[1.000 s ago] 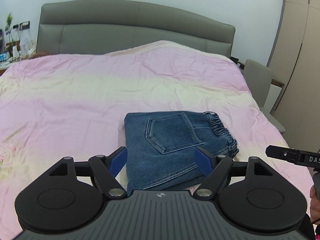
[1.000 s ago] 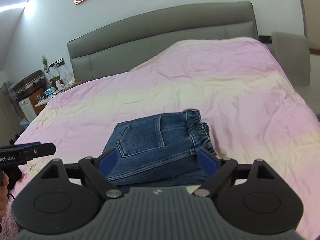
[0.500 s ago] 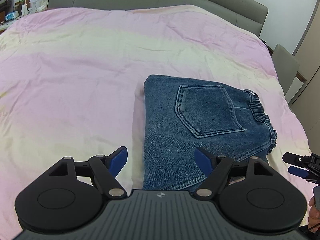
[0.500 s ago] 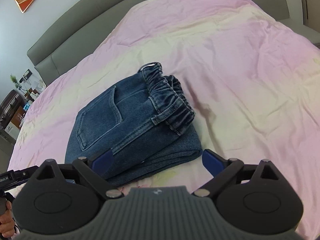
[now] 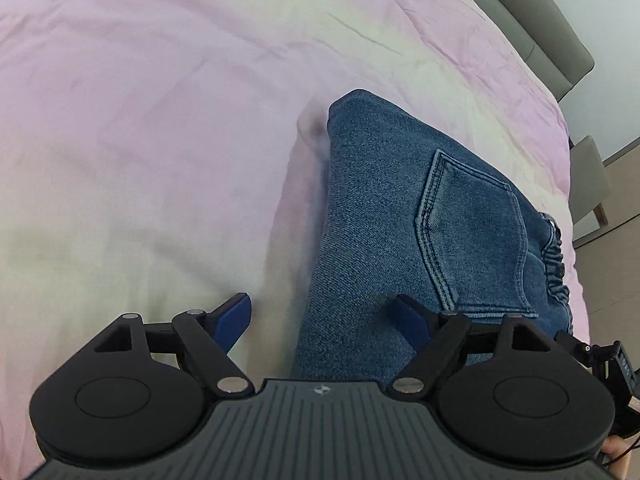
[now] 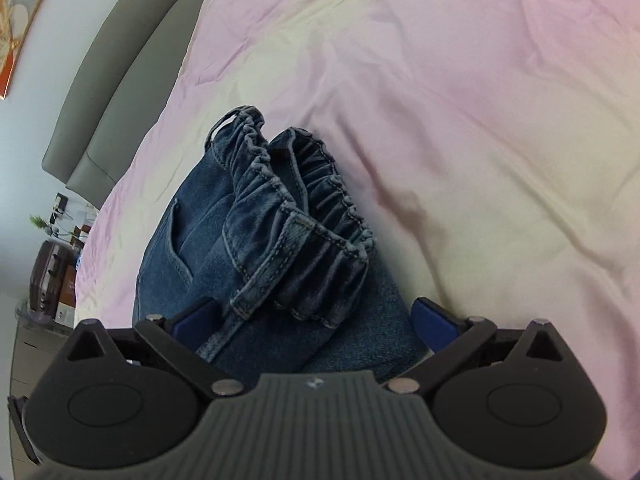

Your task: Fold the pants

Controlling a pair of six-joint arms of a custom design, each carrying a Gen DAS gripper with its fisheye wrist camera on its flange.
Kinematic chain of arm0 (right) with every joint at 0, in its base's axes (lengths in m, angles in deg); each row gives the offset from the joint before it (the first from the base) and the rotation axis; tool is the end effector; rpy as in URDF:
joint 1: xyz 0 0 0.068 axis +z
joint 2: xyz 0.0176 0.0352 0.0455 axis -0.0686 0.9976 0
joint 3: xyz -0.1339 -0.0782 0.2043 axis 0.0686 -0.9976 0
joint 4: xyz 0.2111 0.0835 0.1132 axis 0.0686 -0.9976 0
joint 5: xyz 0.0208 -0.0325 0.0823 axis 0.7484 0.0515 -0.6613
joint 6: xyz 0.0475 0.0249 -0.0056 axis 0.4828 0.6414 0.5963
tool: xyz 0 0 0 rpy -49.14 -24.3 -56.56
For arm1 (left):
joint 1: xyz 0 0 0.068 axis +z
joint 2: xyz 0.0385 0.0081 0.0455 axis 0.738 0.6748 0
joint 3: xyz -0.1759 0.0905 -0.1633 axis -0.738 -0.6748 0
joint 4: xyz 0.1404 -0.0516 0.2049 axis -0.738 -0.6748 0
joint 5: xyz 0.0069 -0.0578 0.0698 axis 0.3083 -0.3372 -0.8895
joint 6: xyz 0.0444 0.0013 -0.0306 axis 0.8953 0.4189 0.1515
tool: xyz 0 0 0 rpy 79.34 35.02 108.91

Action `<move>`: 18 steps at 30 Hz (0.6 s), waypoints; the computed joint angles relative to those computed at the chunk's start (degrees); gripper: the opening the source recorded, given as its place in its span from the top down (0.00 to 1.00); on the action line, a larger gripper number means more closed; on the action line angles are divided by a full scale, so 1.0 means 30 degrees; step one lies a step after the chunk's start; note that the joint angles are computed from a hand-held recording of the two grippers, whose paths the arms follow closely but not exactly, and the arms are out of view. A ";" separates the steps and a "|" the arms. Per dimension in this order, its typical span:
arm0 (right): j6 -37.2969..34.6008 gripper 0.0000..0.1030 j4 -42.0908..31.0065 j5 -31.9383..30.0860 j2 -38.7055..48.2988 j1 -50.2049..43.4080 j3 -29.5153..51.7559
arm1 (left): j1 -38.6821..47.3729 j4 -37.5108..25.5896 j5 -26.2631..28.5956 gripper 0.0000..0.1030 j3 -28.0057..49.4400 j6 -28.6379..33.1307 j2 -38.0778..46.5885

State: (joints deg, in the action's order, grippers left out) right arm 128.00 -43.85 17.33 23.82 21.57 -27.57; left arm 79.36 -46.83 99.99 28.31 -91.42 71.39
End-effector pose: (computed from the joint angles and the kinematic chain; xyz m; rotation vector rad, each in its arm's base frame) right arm 0.2407 0.1284 0.1800 0.1814 2.5392 0.9322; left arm 0.0867 0.0332 0.2027 -0.7761 2.4187 -0.5425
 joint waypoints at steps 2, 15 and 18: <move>-0.0002 0.04 0.0657 -0.0690 0.0771 -0.0282 0.0103 | 0.0547 0.0594 0.0670 0.08 -0.0257 0.0485 0.0638; 0.0309 0.15 0.1809 -0.2066 0.2746 -0.0638 0.0940 | -0.0808 0.3473 0.1803 0.58 0.0095 -0.0535 0.3626; -0.0525 0.25 0.0110 -0.1513 0.1999 -0.0310 0.1658 | -0.2282 0.2982 0.0522 0.65 0.0645 -0.1133 0.2678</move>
